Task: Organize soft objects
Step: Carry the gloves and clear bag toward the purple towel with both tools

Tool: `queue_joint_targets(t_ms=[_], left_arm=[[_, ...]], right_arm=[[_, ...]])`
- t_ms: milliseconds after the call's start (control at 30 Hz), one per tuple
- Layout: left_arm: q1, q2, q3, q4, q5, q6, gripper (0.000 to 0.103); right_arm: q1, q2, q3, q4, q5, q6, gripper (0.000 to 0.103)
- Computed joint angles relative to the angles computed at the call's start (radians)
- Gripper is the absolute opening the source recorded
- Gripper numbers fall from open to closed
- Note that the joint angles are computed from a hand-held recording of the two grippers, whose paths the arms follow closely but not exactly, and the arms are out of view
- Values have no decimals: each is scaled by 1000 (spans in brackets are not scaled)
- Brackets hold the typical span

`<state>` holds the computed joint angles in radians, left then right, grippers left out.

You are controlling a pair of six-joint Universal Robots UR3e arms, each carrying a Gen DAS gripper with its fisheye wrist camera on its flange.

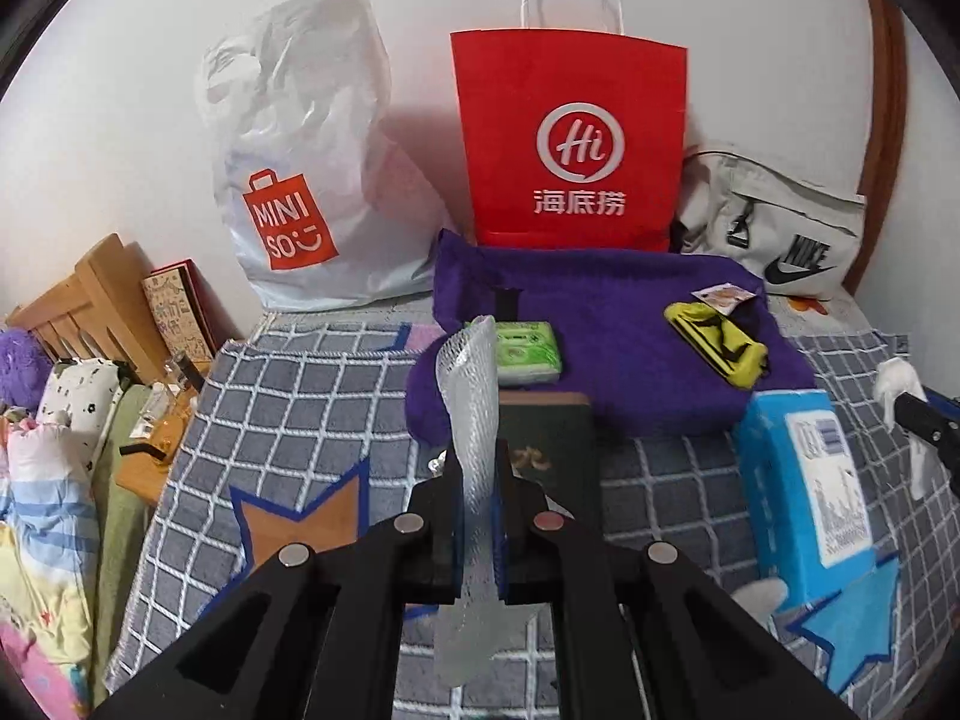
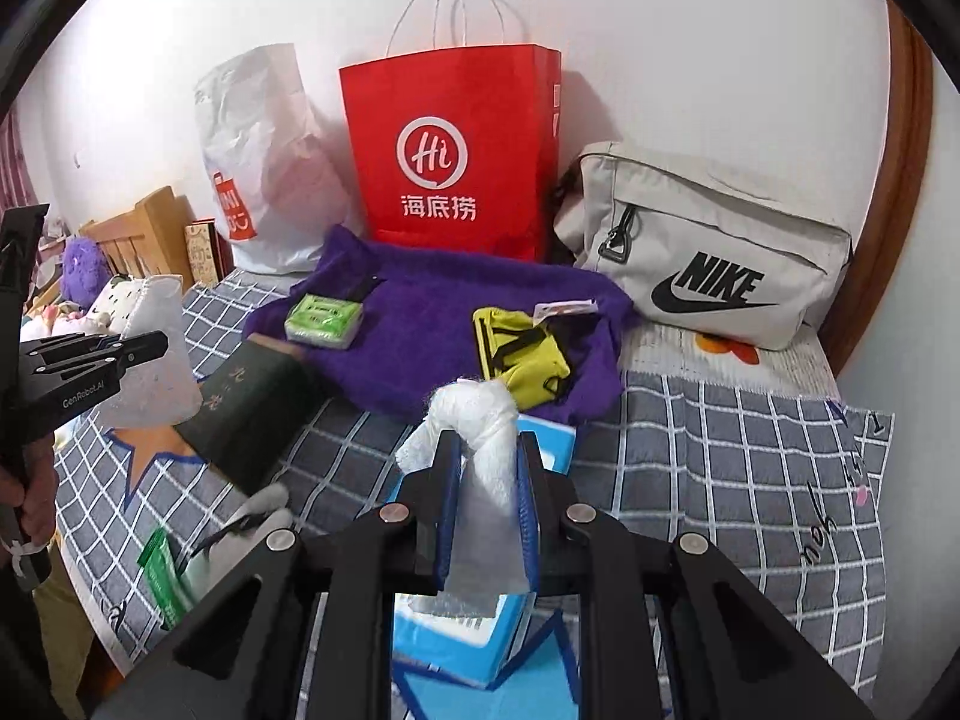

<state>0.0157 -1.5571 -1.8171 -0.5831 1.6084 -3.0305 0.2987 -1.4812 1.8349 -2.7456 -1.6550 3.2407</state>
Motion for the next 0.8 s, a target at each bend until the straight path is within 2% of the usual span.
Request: queue_joint_targets(t_ms=[400,800], left_arm=[[-33,-286,304,-59,37,-15,7],[-56,-555,631,-186,-17,-37,7]], right_arm=[[-75,225,-231,28,40,-37,18],[-117,429,-468,119,84,-72,18]])
